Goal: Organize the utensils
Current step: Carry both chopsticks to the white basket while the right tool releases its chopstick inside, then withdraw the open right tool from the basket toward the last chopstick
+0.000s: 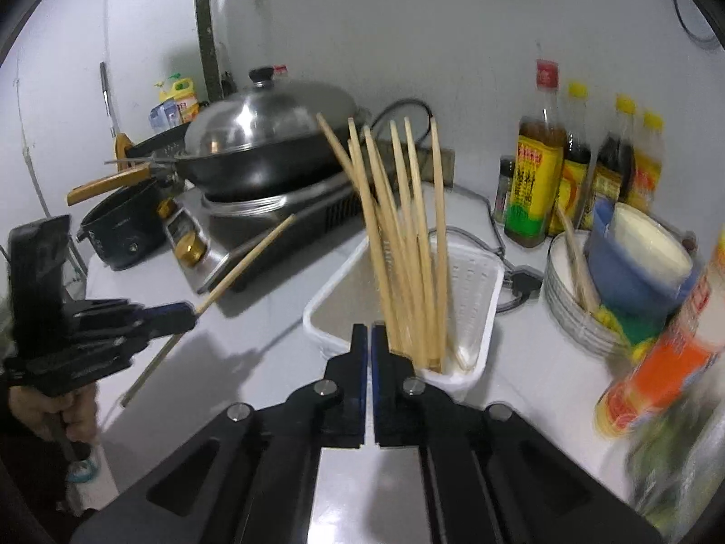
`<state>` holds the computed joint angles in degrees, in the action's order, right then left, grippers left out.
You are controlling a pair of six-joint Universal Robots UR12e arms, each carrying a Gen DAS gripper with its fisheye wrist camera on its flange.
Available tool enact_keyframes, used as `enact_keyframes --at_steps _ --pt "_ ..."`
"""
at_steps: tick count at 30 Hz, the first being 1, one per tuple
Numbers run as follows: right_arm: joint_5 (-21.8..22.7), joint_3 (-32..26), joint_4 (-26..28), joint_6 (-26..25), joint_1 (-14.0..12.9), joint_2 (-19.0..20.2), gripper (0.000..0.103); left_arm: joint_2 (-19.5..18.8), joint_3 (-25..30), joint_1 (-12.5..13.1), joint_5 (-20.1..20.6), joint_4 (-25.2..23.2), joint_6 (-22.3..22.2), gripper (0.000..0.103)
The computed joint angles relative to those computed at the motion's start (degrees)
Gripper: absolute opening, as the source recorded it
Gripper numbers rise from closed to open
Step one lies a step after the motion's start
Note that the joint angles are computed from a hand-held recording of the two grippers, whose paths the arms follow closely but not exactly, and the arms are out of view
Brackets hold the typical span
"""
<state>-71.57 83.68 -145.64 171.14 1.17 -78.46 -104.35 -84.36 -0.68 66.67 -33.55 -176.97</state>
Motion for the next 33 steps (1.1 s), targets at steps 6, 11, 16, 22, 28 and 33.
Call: enact_keyframes --at_steps 6,11,16,22,28,33 --pt "1.93 0.83 -1.99 0.12 -1.02 -0.46 0.001 -2.63 3.34 -0.99 -1.95 -2.12 1.89 0.006" --pt "3.49 -0.02 -1.66 0.5 -1.63 0.35 0.001 -4.13 5.6 -1.62 -1.83 -3.58 2.99 0.006" --pt "2.87 -0.46 -0.09 -0.13 -1.37 0.65 0.001 -4.36 6.21 -1.57 -2.3 -4.4 3.72 0.006" --pt "1.33 -0.05 -0.23 -0.34 -0.67 -0.3 0.001 -2.87 4.8 -0.93 -3.35 -2.43 3.97 0.006" --pt "-2.27 1.8 0.58 -1.44 0.7 -2.6 0.002 -0.2 1.56 0.23 -4.57 -0.13 3.61 0.006" --pt "-5.33 4.85 1.39 -0.06 1.88 -4.99 0.015 2.56 -2.14 1.36 -5.91 1.25 4.51 0.006"
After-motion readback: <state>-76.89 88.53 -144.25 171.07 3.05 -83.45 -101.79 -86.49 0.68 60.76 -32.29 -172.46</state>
